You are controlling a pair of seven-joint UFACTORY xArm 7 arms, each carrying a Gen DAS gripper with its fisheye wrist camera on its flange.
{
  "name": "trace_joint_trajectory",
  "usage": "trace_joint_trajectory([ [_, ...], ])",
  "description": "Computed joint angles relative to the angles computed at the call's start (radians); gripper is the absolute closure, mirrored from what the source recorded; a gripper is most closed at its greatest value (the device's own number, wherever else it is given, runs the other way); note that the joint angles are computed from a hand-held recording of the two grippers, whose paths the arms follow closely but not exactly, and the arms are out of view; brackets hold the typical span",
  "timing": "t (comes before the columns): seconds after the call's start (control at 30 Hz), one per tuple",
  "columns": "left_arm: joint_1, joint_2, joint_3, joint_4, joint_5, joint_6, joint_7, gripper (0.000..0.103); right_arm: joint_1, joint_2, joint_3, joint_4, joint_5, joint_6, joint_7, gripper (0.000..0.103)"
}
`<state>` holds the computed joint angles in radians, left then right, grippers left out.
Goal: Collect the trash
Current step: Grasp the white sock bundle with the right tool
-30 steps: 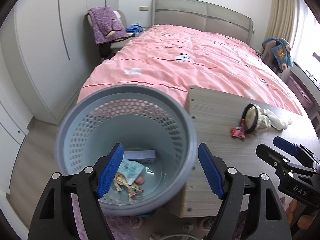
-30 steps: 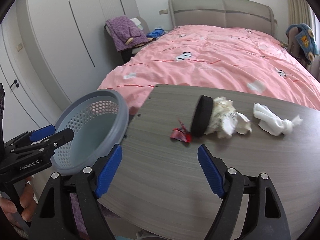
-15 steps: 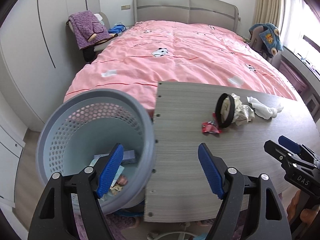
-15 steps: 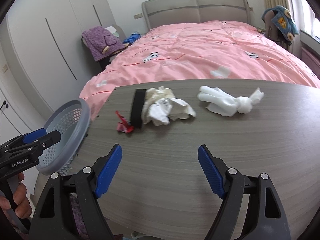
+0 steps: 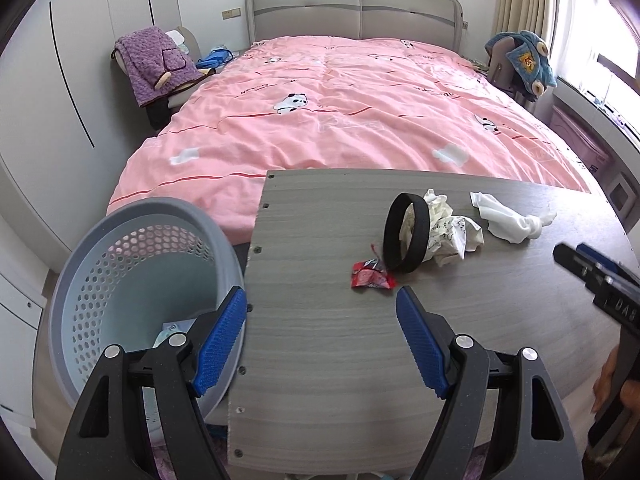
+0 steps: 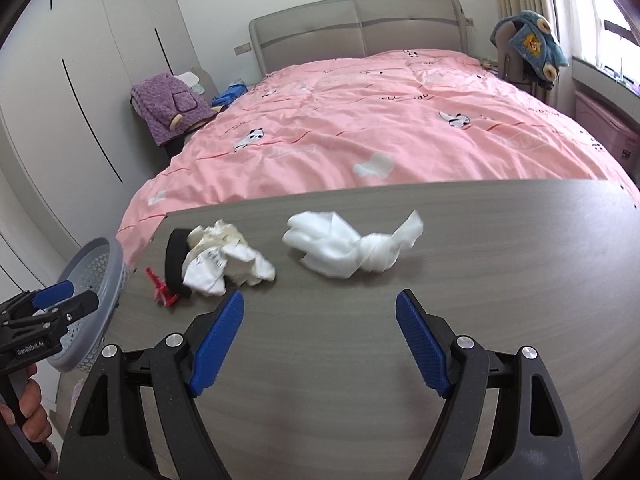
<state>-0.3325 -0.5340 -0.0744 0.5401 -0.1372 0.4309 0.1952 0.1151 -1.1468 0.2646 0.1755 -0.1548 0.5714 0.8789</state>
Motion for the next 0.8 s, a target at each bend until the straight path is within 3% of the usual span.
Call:
trace_joint_trajectory([
  [0.37,0.01,0.074,-0.043,0.04,0.038,-0.007,-0.064,0.029,-0.075,0.261,-0.136,0.072,-0.01,-0.151,-0.252,0.026],
  [0.8,0.008,0.121,-0.045,0.065,0.06,-0.014,-0.087,0.029,-0.136,0.437,-0.106,0.125,-0.008,-0.197,-0.331,0.029],
])
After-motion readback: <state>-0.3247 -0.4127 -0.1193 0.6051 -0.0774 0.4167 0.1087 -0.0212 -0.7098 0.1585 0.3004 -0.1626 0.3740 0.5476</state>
